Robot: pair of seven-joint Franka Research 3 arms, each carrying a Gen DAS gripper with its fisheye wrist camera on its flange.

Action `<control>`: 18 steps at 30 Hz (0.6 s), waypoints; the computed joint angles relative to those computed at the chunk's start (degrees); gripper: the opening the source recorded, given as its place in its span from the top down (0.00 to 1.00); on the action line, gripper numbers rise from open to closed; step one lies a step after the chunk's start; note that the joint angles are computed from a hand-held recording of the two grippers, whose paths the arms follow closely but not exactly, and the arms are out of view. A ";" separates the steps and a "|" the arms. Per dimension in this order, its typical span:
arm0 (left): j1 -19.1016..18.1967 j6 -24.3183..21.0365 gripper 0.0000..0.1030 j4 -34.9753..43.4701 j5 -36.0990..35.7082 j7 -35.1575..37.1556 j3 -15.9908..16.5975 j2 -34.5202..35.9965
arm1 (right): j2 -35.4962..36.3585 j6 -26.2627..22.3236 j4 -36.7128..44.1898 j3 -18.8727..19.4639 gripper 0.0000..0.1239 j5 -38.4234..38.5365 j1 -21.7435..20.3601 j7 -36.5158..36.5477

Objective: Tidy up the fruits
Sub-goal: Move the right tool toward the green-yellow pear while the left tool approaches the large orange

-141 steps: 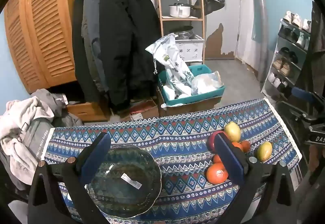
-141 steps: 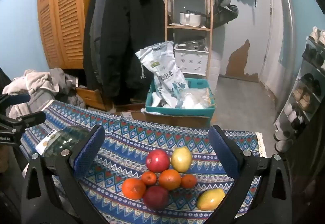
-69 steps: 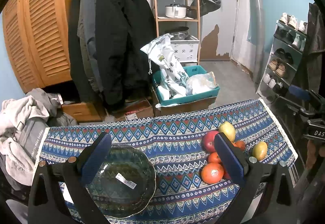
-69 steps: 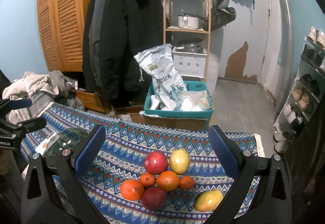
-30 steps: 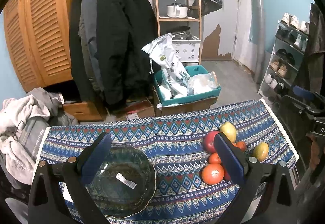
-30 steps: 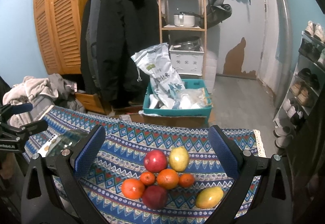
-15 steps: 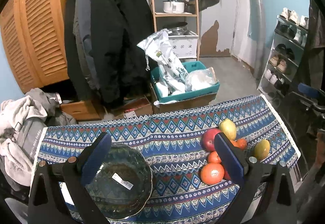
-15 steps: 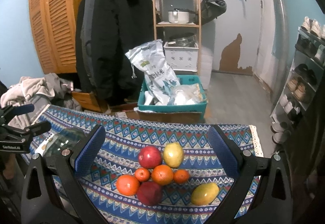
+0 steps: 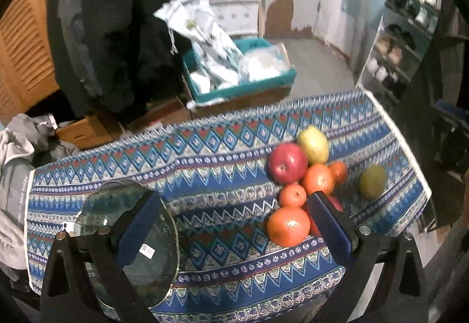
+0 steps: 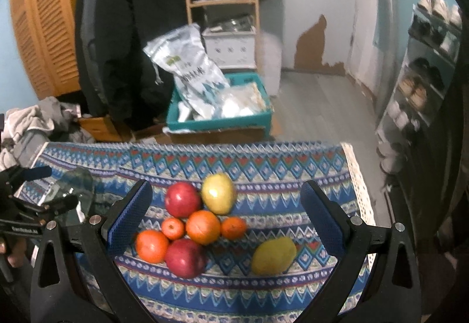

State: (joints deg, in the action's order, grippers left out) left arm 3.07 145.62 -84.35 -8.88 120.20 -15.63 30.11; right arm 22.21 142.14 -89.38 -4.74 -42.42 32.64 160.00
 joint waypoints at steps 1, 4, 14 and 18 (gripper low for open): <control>-0.62 -0.36 0.00 0.20 0.86 -0.19 0.31 0.53 | -0.04 -0.09 -0.41 0.07 0.20 0.60 -0.28 -0.02; -2.63 -0.59 0.00 0.34 4.10 -1.89 1.75 1.62 | 0.06 -0.91 -1.44 0.51 0.20 3.11 -1.20 -1.04; -3.96 -6.69 0.00 4.37 7.09 -3.13 1.57 6.43 | 2.74 -3.41 -3.08 1.35 0.20 13.68 -4.10 -6.54; -4.98 -9.89 0.01 6.53 8.40 -3.75 2.04 8.71 | 4.54 -4.78 -2.59 1.28 0.20 17.64 -4.77 -9.04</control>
